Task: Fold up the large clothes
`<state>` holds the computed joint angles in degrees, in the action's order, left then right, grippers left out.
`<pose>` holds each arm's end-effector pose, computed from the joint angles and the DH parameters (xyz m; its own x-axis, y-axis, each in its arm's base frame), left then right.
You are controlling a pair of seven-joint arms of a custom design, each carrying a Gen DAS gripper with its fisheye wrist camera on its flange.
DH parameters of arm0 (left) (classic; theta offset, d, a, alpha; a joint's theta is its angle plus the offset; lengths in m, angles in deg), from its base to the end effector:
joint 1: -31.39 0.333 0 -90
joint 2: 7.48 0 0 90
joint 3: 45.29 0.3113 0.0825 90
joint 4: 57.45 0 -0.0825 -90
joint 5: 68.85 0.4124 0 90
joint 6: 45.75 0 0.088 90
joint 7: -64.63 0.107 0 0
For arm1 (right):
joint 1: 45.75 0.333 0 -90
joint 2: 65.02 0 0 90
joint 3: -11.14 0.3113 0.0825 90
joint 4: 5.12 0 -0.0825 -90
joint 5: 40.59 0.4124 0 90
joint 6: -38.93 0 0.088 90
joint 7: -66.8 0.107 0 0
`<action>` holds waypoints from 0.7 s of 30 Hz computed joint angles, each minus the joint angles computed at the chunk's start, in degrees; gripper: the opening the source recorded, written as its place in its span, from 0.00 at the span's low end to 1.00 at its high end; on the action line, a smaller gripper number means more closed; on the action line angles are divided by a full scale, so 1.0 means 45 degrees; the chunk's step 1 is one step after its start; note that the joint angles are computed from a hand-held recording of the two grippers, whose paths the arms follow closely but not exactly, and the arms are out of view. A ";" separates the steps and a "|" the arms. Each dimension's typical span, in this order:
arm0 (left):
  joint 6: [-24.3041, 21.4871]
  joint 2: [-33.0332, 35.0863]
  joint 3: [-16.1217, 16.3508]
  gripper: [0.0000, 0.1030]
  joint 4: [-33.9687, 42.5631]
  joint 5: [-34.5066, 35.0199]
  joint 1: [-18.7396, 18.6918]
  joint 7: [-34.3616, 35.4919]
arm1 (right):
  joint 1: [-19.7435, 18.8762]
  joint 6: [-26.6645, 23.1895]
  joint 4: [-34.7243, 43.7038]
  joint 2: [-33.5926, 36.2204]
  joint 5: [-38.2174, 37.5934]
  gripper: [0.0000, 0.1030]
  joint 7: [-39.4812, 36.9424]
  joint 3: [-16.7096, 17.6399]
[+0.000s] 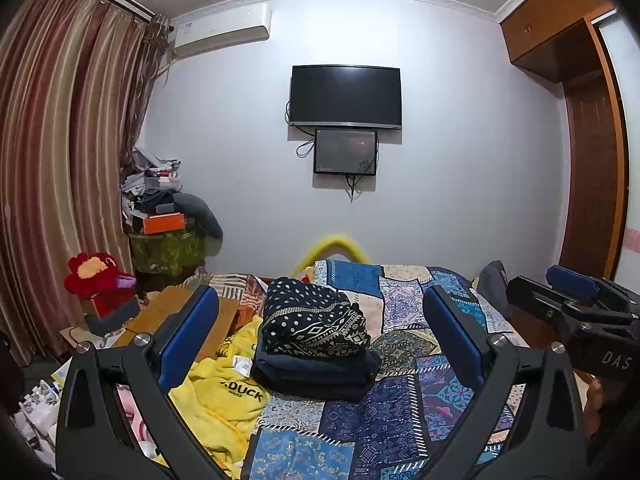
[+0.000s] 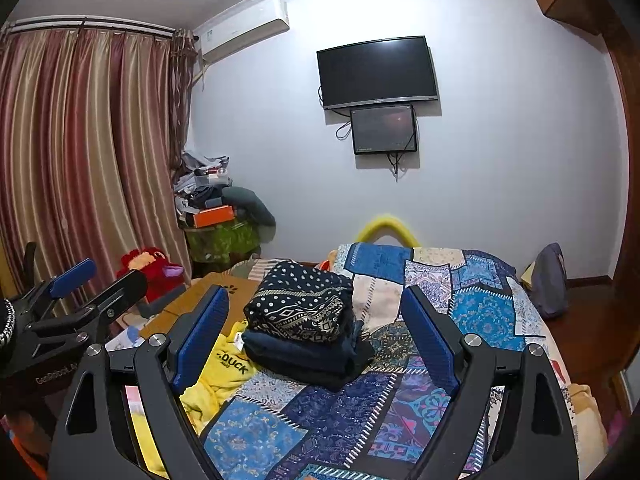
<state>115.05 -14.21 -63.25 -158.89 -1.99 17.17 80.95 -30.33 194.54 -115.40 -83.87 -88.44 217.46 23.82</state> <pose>0.4750 -0.3653 0.7031 -0.2284 -0.9729 0.0355 -0.2033 0.0120 -0.9790 0.4440 0.2933 0.7404 0.1027 -0.9904 -0.0923 -0.2928 0.0586 -0.9544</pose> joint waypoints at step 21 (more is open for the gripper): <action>0.0256 0.0004 0.0070 0.99 -0.0185 -0.0644 -0.0036 0.0336 | 0.0057 -0.0086 -0.0001 -0.0031 0.0207 0.83 -0.0098 -0.0035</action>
